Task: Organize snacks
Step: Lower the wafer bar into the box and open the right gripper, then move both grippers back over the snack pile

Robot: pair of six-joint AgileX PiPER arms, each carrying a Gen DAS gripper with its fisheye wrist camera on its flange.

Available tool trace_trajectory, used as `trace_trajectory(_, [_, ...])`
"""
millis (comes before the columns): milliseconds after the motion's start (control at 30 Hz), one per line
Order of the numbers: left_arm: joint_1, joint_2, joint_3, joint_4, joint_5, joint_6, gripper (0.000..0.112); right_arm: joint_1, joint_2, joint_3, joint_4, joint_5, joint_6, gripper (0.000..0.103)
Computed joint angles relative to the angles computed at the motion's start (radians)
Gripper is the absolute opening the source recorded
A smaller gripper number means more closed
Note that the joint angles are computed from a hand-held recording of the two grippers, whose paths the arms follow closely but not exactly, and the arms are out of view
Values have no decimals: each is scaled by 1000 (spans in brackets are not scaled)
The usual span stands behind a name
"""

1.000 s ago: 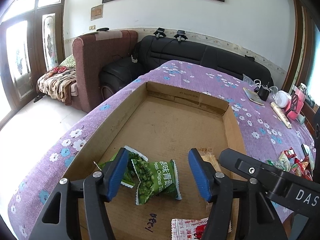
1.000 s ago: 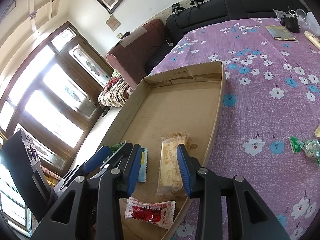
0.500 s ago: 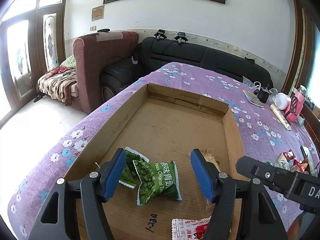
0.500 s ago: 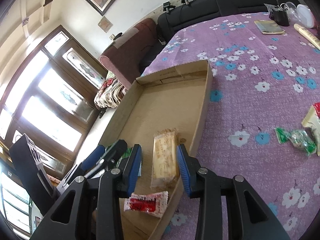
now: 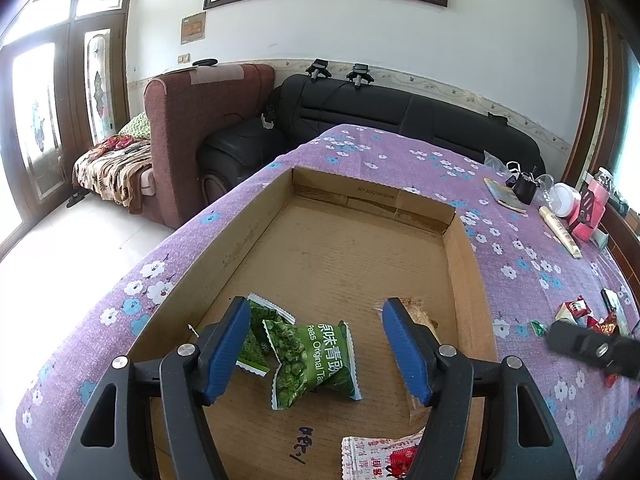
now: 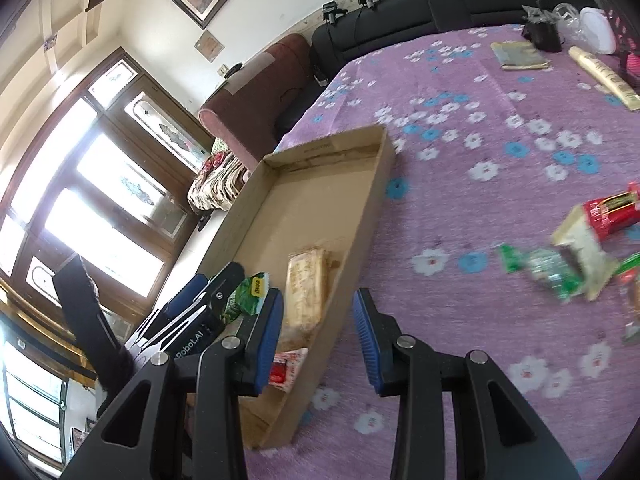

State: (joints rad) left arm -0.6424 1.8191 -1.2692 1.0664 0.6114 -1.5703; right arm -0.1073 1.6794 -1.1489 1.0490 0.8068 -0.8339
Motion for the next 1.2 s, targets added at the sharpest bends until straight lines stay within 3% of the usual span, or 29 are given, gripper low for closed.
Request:
trace_trajectory(167, [-10, 2, -3, 15, 9, -2, 72, -115, -18, -1, -19, -56, -44, 36])
trace_trajectory(300, [-28, 7, -9, 42, 30, -12, 72, -210, 45, -13, 66, -96, -108, 36])
trace_trajectory(633, [-52, -37, 40, 151, 8, -111, 72, -237, 141, -92, -24, -105, -66, 35])
trace_trajectory(767, [-45, -57, 28, 39, -61, 16, 72, -235, 156, -98, -52, -100, -60, 33])
trace_trajectory(933, [-40, -79, -15, -212, -148, 234, 72, -195, 170, -103, -143, -153, -30, 29])
trace_trajectory(1200, [-116, -48, -111, -371, -118, 406, 72, -125, 137, -60, -289, -248, 23, 28])
